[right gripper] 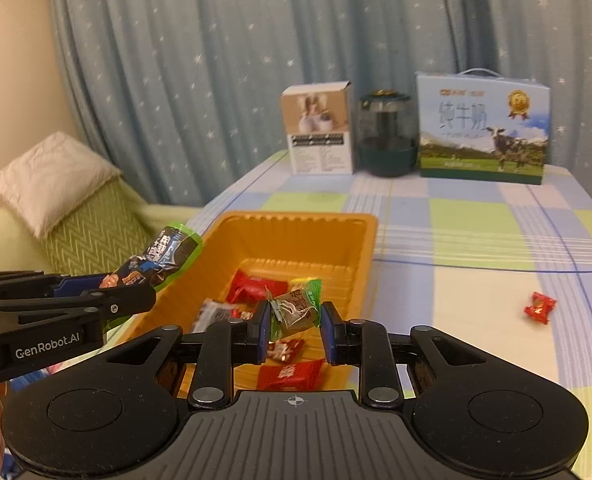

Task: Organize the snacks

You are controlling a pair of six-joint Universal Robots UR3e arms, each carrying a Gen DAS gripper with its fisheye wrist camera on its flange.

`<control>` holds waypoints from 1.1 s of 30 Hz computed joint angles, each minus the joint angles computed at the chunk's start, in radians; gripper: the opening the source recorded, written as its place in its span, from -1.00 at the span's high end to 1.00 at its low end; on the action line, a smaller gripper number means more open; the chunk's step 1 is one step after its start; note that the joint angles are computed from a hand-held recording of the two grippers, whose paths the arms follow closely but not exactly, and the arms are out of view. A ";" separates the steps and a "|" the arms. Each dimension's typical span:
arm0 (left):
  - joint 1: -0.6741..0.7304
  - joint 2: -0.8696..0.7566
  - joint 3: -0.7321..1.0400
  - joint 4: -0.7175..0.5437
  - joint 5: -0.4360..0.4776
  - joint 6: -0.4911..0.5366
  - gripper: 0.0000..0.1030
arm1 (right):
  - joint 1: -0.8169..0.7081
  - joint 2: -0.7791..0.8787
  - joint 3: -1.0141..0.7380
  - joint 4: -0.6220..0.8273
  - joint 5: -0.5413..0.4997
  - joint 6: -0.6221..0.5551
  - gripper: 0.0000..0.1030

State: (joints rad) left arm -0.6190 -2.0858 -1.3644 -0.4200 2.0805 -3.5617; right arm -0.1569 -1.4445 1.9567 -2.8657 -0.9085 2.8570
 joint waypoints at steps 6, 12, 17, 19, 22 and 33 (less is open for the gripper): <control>0.028 0.016 -0.053 0.022 -0.036 -0.003 0.50 | 0.044 0.048 -0.035 0.012 -0.039 -0.019 0.49; 0.048 0.007 -0.059 0.021 -0.068 -0.008 0.50 | 0.059 0.070 -0.059 0.030 -0.054 -0.012 0.49; 0.058 -0.014 -0.049 0.027 -0.084 0.011 0.50 | 0.066 0.087 -0.081 0.035 -0.060 0.000 0.49; 0.061 -0.026 -0.036 0.024 -0.091 0.019 0.50 | 0.067 0.088 -0.084 0.037 -0.060 0.004 0.49; 0.066 -0.046 -0.017 0.030 -0.100 0.024 0.49 | 0.068 0.092 -0.087 0.033 -0.062 0.011 0.49; 0.074 -0.014 -0.093 0.090 -0.108 -0.005 0.35 | 0.057 0.093 -0.096 0.047 -0.049 0.025 0.49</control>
